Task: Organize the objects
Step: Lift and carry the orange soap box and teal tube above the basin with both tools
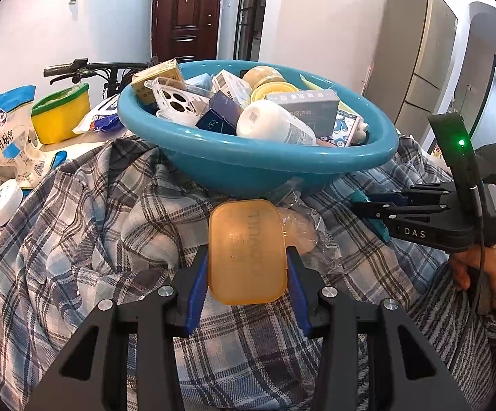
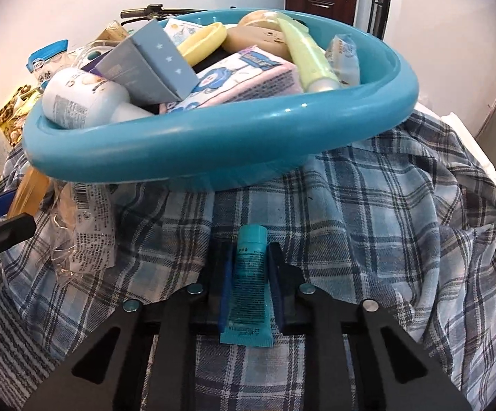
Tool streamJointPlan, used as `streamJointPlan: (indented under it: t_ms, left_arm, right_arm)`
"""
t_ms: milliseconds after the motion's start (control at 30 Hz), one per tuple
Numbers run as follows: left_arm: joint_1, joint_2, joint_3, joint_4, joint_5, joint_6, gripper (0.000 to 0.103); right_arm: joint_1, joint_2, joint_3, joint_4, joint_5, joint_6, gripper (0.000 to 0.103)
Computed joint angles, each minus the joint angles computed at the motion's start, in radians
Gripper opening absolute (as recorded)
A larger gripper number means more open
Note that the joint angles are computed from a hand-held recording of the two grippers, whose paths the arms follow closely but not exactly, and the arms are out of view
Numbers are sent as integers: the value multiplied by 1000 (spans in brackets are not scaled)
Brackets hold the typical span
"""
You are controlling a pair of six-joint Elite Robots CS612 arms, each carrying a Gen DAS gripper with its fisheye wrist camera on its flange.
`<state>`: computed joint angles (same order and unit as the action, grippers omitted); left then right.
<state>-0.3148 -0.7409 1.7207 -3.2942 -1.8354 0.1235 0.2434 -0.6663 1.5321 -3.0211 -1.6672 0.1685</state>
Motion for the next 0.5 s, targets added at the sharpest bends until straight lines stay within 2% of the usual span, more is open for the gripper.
streamJointPlan:
  t_ms: [133,300,500]
  left_arm:
    - [2,3,-6,4,-6,-2,45]
    - [3,3,-6,4,-8,-4,45]
    - [3,3,-5,4,-9,-5,45]
  right_arm:
    - [5,-7,13,-38,0,-28,19]
    - [8,-34,70,-158,4,-31,19]
    - [-4,-72,158,-333,80,-35,19]
